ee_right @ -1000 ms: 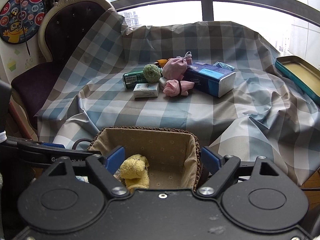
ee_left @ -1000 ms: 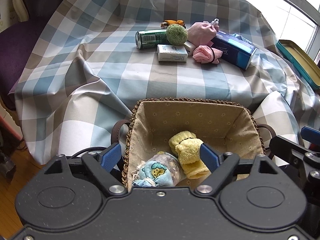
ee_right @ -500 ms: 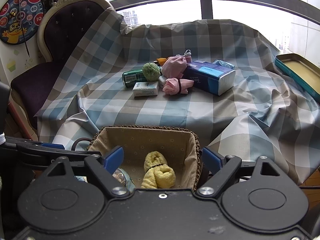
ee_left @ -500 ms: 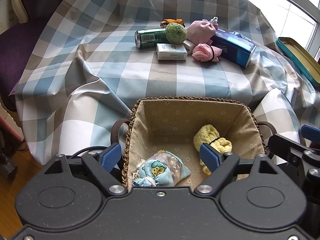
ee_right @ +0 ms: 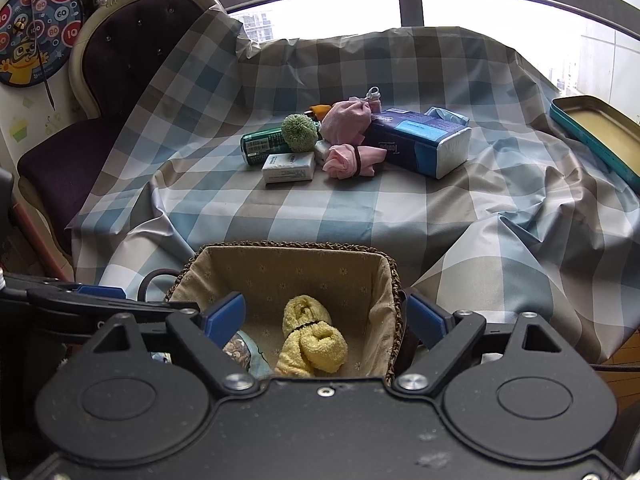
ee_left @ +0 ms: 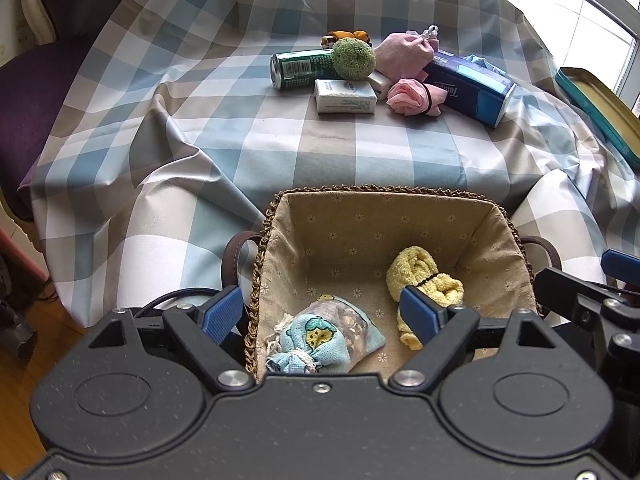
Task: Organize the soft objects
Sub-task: 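Withdraw both grippers from the basket back toward the pile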
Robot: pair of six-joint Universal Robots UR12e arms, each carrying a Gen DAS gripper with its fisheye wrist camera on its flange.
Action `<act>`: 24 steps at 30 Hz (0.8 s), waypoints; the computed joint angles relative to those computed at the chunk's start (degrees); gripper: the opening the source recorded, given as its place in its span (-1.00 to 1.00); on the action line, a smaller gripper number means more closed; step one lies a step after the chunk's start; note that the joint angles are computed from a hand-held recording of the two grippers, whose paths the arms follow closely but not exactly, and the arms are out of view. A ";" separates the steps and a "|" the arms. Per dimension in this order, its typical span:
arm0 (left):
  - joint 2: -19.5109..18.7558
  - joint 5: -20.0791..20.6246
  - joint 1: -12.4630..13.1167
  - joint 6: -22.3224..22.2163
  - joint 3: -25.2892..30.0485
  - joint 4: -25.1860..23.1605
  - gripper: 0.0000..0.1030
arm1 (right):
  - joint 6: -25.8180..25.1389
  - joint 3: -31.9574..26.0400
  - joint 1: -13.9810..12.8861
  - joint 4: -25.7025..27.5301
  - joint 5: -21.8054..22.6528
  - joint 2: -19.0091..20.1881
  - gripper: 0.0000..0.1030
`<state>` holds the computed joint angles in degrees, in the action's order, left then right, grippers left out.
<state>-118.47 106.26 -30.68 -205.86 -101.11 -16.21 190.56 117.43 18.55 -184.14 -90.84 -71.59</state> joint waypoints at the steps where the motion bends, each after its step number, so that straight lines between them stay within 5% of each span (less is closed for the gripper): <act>1: -0.02 -0.04 0.02 -0.03 0.04 -0.15 0.60 | 0.03 -0.10 -0.01 0.20 0.04 0.04 0.71; 24: -2.08 4.80 0.98 2.32 3.00 -0.26 0.61 | 0.56 -5.30 -0.43 3.58 -3.44 3.45 0.77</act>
